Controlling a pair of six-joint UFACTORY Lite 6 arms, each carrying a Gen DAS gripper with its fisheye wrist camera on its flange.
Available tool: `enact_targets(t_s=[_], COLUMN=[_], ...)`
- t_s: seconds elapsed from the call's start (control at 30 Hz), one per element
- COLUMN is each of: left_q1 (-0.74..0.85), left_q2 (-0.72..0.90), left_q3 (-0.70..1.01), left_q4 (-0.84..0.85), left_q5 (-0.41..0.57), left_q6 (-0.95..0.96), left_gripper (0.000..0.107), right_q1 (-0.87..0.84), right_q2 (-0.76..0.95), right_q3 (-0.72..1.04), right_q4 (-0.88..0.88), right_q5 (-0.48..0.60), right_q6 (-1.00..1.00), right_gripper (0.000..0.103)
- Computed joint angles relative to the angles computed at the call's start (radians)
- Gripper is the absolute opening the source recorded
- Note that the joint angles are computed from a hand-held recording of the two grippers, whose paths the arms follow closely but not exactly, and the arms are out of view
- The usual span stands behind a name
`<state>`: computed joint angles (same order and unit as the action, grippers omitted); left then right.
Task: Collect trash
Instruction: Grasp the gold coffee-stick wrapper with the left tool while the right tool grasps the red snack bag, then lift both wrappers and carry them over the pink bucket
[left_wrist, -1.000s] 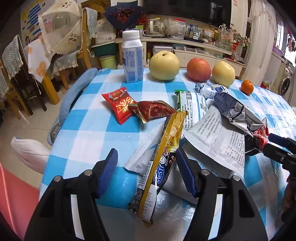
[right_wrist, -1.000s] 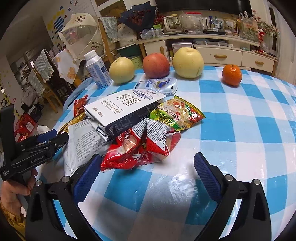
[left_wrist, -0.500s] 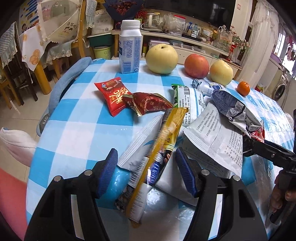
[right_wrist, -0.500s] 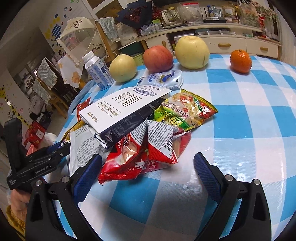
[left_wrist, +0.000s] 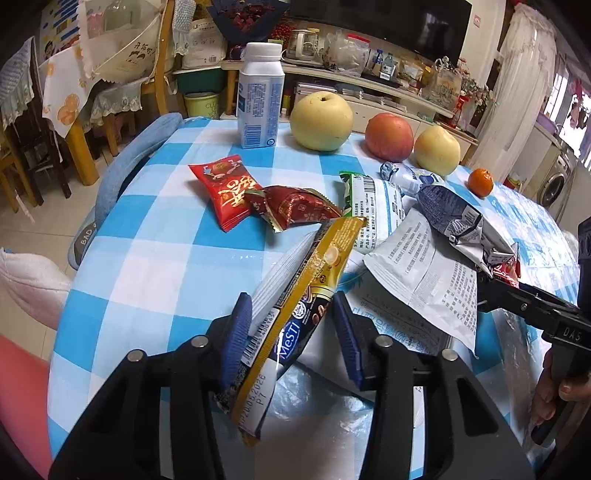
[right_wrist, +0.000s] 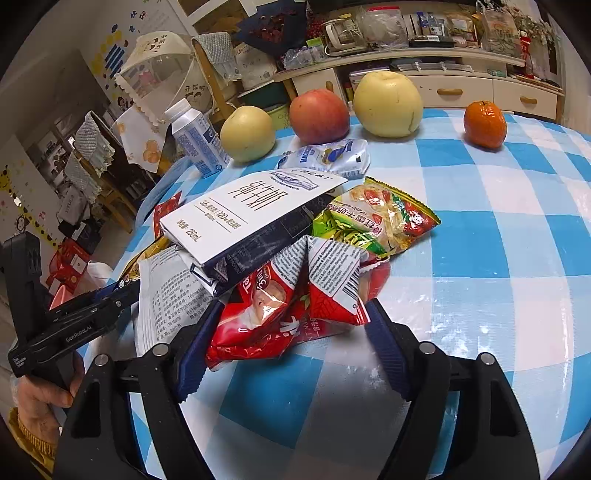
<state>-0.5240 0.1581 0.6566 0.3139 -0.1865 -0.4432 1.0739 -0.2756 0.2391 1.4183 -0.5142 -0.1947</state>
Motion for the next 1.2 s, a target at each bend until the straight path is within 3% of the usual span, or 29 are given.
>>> enact_targets(t_s=[0.43, 0.67, 0.7, 1.2], left_q1=[0.045, 0.080, 0.085, 0.178], left_q2=[-0.056, -0.098, -0.109, -0.263], left_q3=[-0.055, -0.090, -0.097, -0.195], left_q4=[0.164, 0.339, 0.356, 0.718], left_q5=[-0.020, -0.029, -0.031, -0.083], left_q6=[-0.147, -0.304, -0.318, -0.629], left_gripper=[0.024, 0.022, 0.020, 0.014], right_q1=[0.075, 0.116, 0.122, 0.296], right_q2=[-0.017, -0.027, -0.030, -0.057], right_q3=[0.020, 0.027, 0.027, 0.056], right_q4=[0.196, 0.272, 0.282, 0.472], right_q5=[-0.064, -0.104, -0.110, -0.278], right_q6=[-0.183, -0.243, -0.250, -0.342], right_gripper=[0.052, 0.042, 0.025, 0.024])
